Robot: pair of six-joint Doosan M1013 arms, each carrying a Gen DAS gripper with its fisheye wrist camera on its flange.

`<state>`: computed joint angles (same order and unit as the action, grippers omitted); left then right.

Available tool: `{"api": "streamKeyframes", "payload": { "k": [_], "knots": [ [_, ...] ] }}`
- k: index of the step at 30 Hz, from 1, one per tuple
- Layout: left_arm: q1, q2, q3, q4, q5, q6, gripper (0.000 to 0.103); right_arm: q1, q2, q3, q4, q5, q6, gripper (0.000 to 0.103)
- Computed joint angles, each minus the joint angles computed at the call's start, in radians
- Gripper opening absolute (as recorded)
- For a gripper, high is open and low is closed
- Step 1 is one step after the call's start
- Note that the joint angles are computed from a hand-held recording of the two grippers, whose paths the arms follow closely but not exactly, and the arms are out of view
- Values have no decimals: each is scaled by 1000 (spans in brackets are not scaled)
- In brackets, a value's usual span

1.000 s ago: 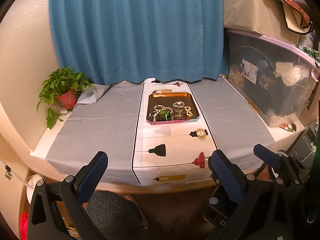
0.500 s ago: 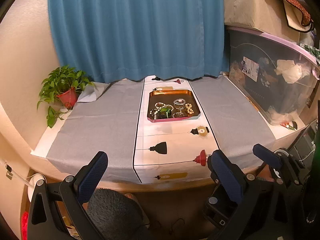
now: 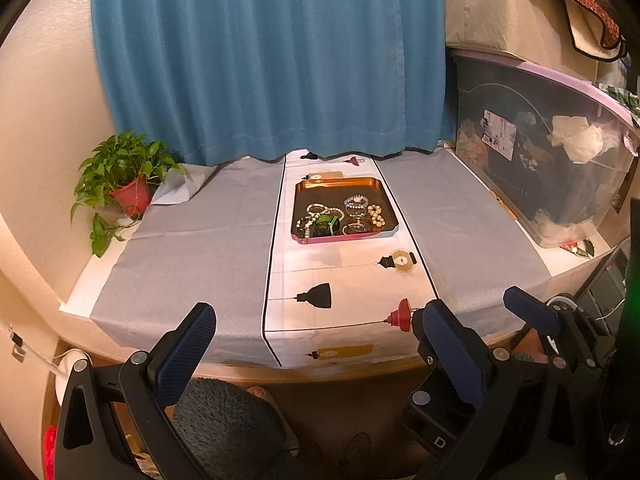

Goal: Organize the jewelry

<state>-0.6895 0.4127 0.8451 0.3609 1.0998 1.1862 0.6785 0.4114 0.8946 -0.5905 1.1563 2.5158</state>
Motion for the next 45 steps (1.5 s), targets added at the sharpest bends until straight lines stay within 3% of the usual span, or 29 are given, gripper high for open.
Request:
{"api": "streamKeyframes", "payload": {
  "k": [45],
  "knots": [
    [-1, 4, -3, -1, 5, 5, 103, 3, -3, 16, 2, -7, 12, 85]
  ]
}}
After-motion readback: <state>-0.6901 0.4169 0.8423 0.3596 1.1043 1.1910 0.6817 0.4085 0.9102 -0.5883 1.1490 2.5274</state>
